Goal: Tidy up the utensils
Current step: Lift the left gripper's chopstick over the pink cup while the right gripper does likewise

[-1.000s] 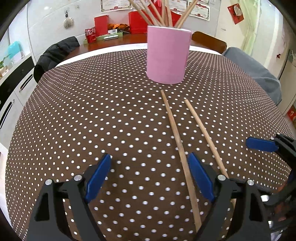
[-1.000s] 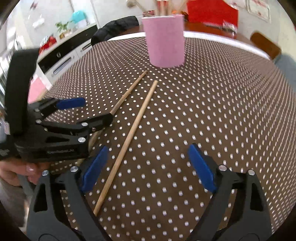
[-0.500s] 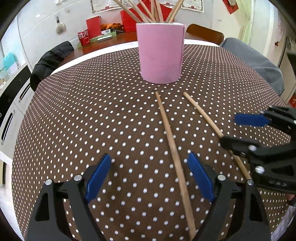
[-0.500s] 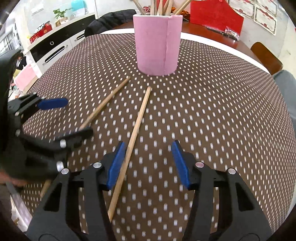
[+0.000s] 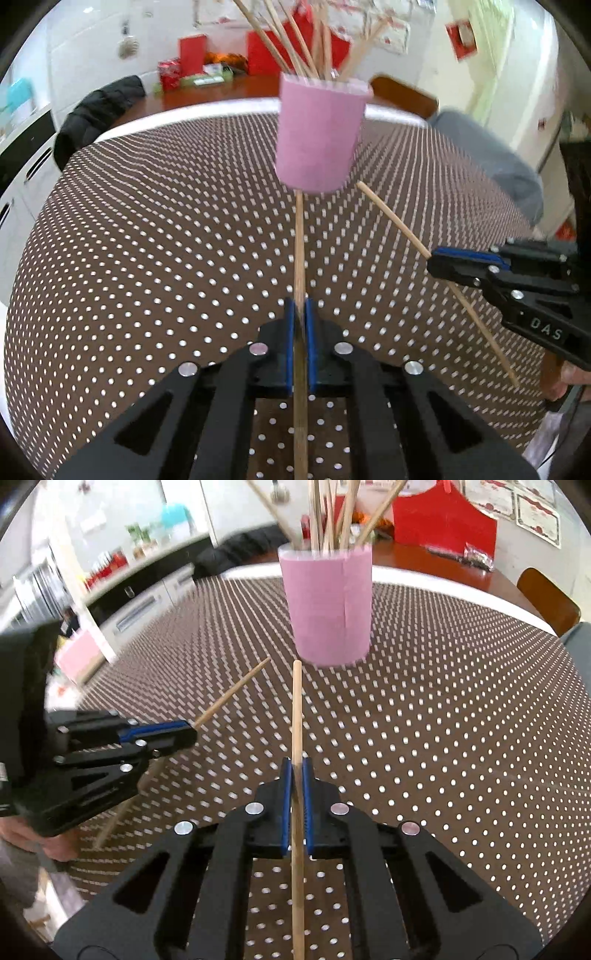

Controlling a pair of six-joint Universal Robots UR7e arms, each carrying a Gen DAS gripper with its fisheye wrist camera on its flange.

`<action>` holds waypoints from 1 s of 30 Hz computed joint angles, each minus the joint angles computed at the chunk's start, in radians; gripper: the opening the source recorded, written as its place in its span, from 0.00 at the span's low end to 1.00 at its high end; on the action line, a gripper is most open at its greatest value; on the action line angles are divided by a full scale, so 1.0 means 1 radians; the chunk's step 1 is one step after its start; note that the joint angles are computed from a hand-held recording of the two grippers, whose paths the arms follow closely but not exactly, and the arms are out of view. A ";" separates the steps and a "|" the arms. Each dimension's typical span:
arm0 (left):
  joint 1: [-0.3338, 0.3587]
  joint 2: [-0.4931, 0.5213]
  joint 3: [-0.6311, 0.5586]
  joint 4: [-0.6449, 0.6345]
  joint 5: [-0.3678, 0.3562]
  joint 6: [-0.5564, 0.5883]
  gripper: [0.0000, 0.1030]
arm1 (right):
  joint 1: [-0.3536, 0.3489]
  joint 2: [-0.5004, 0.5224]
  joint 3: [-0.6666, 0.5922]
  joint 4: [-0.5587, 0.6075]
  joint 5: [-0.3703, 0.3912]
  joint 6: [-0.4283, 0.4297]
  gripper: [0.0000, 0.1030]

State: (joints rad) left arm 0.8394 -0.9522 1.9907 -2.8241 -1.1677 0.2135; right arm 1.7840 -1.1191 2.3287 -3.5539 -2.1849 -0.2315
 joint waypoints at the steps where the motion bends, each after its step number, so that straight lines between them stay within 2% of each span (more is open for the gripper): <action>1: -0.003 -0.007 0.009 -0.029 -0.006 -0.003 0.06 | 0.001 -0.015 0.017 -0.034 0.031 -0.008 0.06; 6: -0.016 -0.042 0.040 -0.207 -0.063 -0.009 0.06 | 0.005 -0.069 0.058 -0.170 0.171 -0.042 0.06; 9: -0.029 -0.052 0.051 -0.307 -0.107 0.005 0.06 | 0.017 -0.086 0.067 -0.253 0.209 -0.066 0.06; 15: -0.049 -0.026 0.008 -0.453 -0.180 0.043 0.06 | 0.031 -0.118 0.027 -0.337 0.279 -0.111 0.06; 24: -0.030 0.119 -0.199 -0.621 -0.360 0.037 0.06 | 0.013 -0.073 -0.167 -0.449 0.387 -0.184 0.06; 30: -0.018 0.245 -0.351 -0.706 -0.427 0.048 0.06 | -0.042 -0.012 -0.301 -0.492 0.494 -0.165 0.06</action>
